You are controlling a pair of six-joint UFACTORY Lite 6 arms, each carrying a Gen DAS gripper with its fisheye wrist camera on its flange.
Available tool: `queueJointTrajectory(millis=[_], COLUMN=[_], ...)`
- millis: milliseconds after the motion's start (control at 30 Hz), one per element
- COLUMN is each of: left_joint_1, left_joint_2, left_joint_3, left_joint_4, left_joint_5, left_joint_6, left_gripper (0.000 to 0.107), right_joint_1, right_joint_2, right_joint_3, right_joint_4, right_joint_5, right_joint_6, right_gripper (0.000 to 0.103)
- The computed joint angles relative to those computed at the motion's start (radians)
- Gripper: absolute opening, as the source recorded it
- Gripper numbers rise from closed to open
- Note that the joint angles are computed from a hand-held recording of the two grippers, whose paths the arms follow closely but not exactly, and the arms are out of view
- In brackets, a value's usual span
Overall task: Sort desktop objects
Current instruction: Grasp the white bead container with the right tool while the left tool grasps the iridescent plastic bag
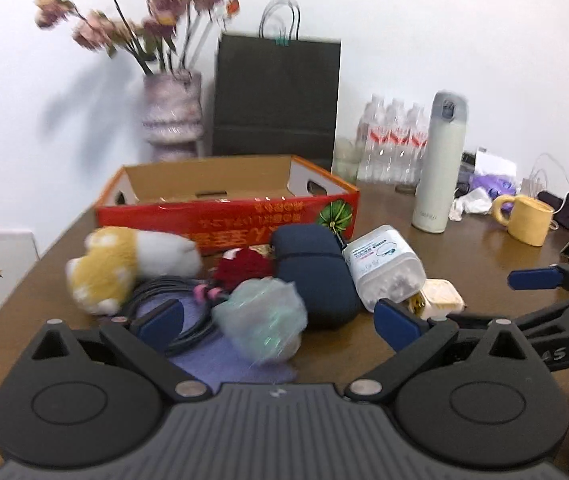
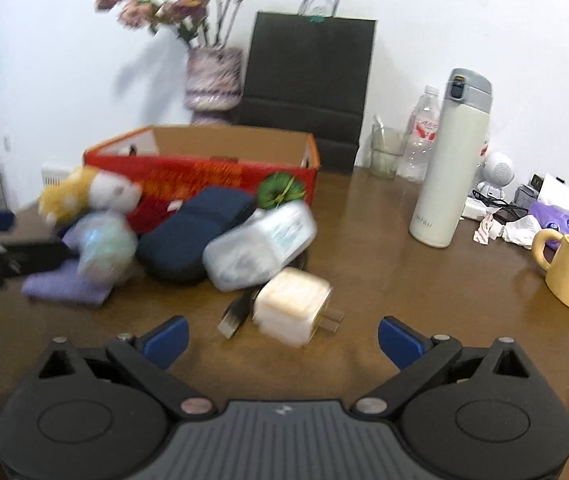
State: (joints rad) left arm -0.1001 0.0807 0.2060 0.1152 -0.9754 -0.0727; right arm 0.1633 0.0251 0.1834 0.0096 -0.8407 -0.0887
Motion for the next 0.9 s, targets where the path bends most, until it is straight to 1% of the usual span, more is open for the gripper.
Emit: queueJointTrajectory(millis=[33, 67, 133, 167, 200, 233, 267, 300, 333, 400, 467, 500, 567, 600, 633, 667, 733, 800, 833, 900], left_joint_1=[-0.029, -0.042, -0.033, -0.028, -0.03, -0.032, -0.028, -0.005, 0.034, 0.113, 0.143, 0.151, 0.165, 0.177, 0.187, 0.2, 0.212, 0.242, 0.27, 0.34], left_joint_2=[0.034, 0.07, 0.122, 0.138, 0.149, 0.147, 0.149, 0.14, 0.124, 0.069, 0.015, -0.022, -0.1, -0.14, -0.174, -0.209, -0.266, -0.345, -0.385, -0.456], left_joint_3=[0.059, 0.116, 0.181, 0.196, 0.209, 0.208, 0.207, 0.194, 0.18, 0.143, 0.109, 0.082, 0.039, 0.021, 0.011, 0.006, -0.001, -0.016, -0.017, 0.007], left_joint_4=[-0.041, -0.052, -0.028, -0.015, -0.022, -0.042, -0.055, -0.028, 0.031, 0.16, 0.195, 0.193, 0.201, 0.209, 0.219, 0.233, 0.241, 0.293, 0.352, 0.51], left_joint_5=[0.051, 0.096, 0.135, 0.143, 0.161, 0.175, 0.175, 0.17, 0.174, 0.177, 0.167, 0.158, 0.157, 0.159, 0.168, 0.182, 0.206, 0.215, 0.221, 0.233], left_joint_6=[0.0, -0.009, -0.034, -0.041, -0.037, -0.023, -0.015, -0.034, -0.077, -0.178, -0.193, -0.181, -0.173, -0.183, -0.198, -0.216, -0.232, -0.262, -0.309, -0.457], left_gripper=[0.103, 0.1, 0.092, 0.079, 0.062, 0.056, 0.044, 0.037, 0.036, 0.034, 0.032, 0.032, 0.032, 0.032, 0.032, 0.032, 0.032, 0.032, 0.032, 0.032], right_joint_1=[-0.031, -0.055, -0.097, -0.112, -0.129, -0.147, -0.169, -0.194, -0.209, -0.199, -0.156, -0.135, -0.11, -0.116, -0.129, -0.139, -0.15, -0.148, -0.15, -0.178], right_joint_2=[0.008, 0.018, 0.06, 0.088, 0.118, 0.144, 0.173, 0.211, 0.248, 0.309, 0.365, 0.397, 0.448, 0.468, 0.485, 0.495, 0.476, 0.409, 0.356, 0.269], right_joint_3=[0.028, 0.053, 0.109, 0.14, 0.179, 0.214, 0.254, 0.3, 0.346, 0.427, 0.505, 0.55, 0.621, 0.644, 0.666, 0.679, 0.653, 0.582, 0.536, 0.487], right_joint_4=[-0.034, -0.058, -0.111, -0.134, -0.173, -0.225, -0.305, -0.403, -0.479, -0.534, -0.504, -0.479, -0.461, -0.497, -0.559, -0.617, -0.639, -0.585, -0.566, -0.616], right_joint_5=[0.017, 0.028, 0.032, 0.038, 0.054, 0.071, 0.083, 0.082, 0.083, 0.099, 0.14, 0.168, 0.222, 0.224, 0.232, 0.236, 0.207, 0.172, 0.158, 0.145], right_joint_6=[0.03, 0.056, 0.111, 0.137, 0.181, 0.236, 0.314, 0.406, 0.482, 0.565, 0.579, 0.574, 0.593, 0.638, 0.708, 0.77, 0.784, 0.73, 0.704, 0.742], right_gripper=[0.097, 0.097, 0.094, 0.093, 0.091, 0.091, 0.091, 0.091, 0.091, 0.091, 0.09, 0.087, 0.072, 0.062, 0.055, 0.052, 0.046, 0.04, 0.04, 0.039])
